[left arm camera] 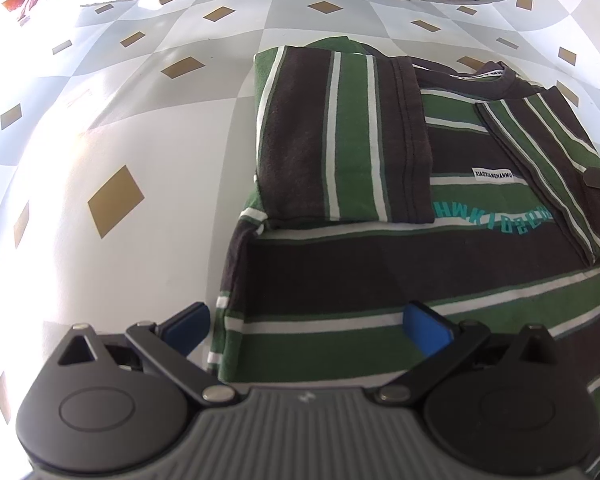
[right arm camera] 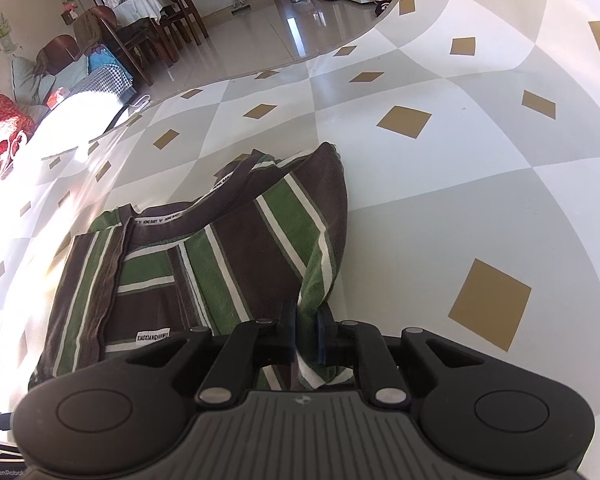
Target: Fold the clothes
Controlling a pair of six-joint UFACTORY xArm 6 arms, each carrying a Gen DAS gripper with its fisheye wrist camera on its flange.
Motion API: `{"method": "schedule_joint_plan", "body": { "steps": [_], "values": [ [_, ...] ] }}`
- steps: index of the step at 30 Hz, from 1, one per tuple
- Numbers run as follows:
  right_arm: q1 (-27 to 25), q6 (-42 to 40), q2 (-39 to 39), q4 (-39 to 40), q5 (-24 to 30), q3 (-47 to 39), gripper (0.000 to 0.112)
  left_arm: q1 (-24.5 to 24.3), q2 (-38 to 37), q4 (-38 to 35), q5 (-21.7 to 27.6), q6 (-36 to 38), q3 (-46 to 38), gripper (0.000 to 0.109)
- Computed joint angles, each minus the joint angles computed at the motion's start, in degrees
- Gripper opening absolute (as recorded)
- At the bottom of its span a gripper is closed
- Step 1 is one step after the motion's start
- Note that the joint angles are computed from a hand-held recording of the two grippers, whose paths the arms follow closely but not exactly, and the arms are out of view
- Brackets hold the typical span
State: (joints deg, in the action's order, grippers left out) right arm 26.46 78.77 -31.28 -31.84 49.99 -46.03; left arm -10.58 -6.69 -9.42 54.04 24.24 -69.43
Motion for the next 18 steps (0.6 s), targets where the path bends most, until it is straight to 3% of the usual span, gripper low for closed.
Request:
{"method": "schedule_joint_plan", "body": {
  "steps": [10,18],
  "values": [
    [4.96,1.07,5.98,-7.55,4.08,-9.31,0.008,0.26,0.33,0.83,2.83,-0.64,-1.57,0.103],
    [7.78,0.03,11.77,-11.86,2.81,-16.29,0.008,1.73,0.46,0.09,3.85,-0.34,-2.40,0.103]
  ]
}}
